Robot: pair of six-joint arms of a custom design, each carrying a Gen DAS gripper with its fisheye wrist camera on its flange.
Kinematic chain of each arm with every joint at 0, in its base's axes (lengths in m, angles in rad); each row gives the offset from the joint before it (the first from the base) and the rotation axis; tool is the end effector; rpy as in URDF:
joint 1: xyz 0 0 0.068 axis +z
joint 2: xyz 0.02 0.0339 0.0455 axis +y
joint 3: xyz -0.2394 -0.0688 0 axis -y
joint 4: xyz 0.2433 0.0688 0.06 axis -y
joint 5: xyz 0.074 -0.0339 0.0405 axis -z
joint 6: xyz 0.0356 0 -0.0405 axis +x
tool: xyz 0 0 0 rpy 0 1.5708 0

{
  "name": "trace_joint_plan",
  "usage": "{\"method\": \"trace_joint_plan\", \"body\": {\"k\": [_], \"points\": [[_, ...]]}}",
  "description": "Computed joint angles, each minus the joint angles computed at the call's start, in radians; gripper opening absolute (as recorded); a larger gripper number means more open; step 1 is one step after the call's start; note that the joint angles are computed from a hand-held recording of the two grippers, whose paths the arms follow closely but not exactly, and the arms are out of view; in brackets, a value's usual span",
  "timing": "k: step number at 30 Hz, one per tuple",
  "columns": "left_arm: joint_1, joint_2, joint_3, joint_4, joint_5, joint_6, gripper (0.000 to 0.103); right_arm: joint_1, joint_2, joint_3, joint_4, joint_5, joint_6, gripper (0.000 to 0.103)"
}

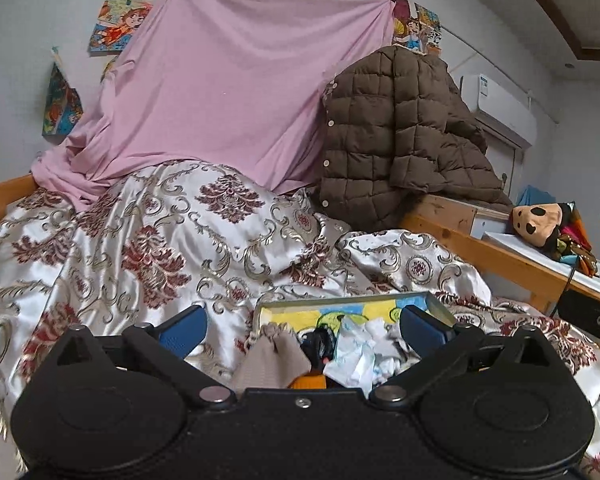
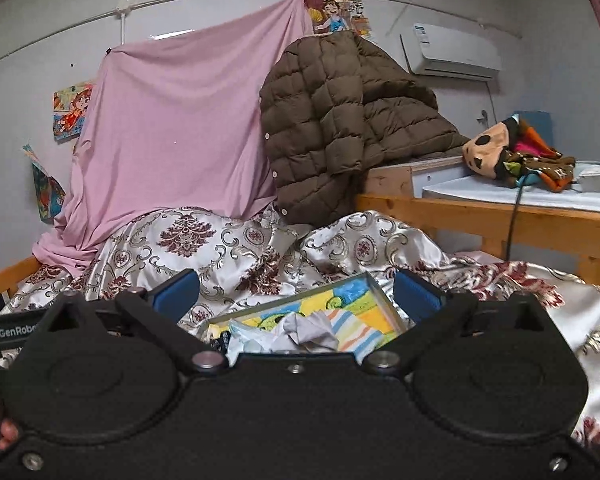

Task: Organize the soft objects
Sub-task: 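Lift both grippers away from the tray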

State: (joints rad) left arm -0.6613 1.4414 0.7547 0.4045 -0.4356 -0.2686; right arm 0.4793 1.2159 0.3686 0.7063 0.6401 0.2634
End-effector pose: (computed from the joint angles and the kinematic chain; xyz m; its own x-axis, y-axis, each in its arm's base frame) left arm 0.2597 -0.1831 0.2135 -0.2748 -0.0910 -0.9572 0.1701 0.9752 -0.1416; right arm 0.2266 0.0938 0.1809 -0.0801 0.1937 -0.9778 0.1820 0.9673 0.1767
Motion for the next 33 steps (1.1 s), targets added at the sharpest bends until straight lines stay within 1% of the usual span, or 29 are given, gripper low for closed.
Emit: {"method": "trace_joint_plan", "body": {"k": [3, 6, 13, 15, 18, 21, 27, 30, 33], "points": [[-0.03, -0.04, -0.048, -0.021, -0.036, -0.009, 0.102, 0.025, -0.038, -0.03, -0.025, 0.036, 0.014, 0.102], [-0.057, -0.078, -0.095, -0.032, -0.069, -0.029, 0.102, 0.068, -0.115, -0.079, -0.058, 0.089, 0.023, 0.102], [-0.117, -0.173, -0.186, -0.073, -0.141, -0.078, 0.102, 0.199, -0.194, -0.132, -0.114, 0.233, 0.027, 0.102], [-0.135, -0.199, -0.208, -0.089, -0.165, -0.097, 0.102, 0.257, -0.233, -0.151, -0.155, 0.292, 0.041, 0.102], [-0.16, -0.244, -0.245, -0.117, -0.198, -0.125, 0.102, 0.329, -0.254, -0.158, -0.216, 0.36, 0.084, 0.102], [-0.185, -0.291, -0.28, -0.153, -0.227, -0.162, 0.102, 0.38, -0.281, -0.156, -0.295, 0.403, 0.132, 0.102], [-0.233, -0.337, -0.326, -0.199, -0.286, -0.215, 0.102, 0.439, -0.32, -0.141, -0.443, 0.449, 0.227, 0.102], [-0.251, -0.35, -0.336, -0.221, -0.313, -0.23, 0.102, 0.47, -0.329, -0.131, -0.536, 0.477, 0.303, 0.102], [-0.271, -0.369, -0.346, -0.247, -0.335, -0.249, 0.102, 0.478, -0.331, -0.115, -0.606, 0.479, 0.357, 0.102]]}}
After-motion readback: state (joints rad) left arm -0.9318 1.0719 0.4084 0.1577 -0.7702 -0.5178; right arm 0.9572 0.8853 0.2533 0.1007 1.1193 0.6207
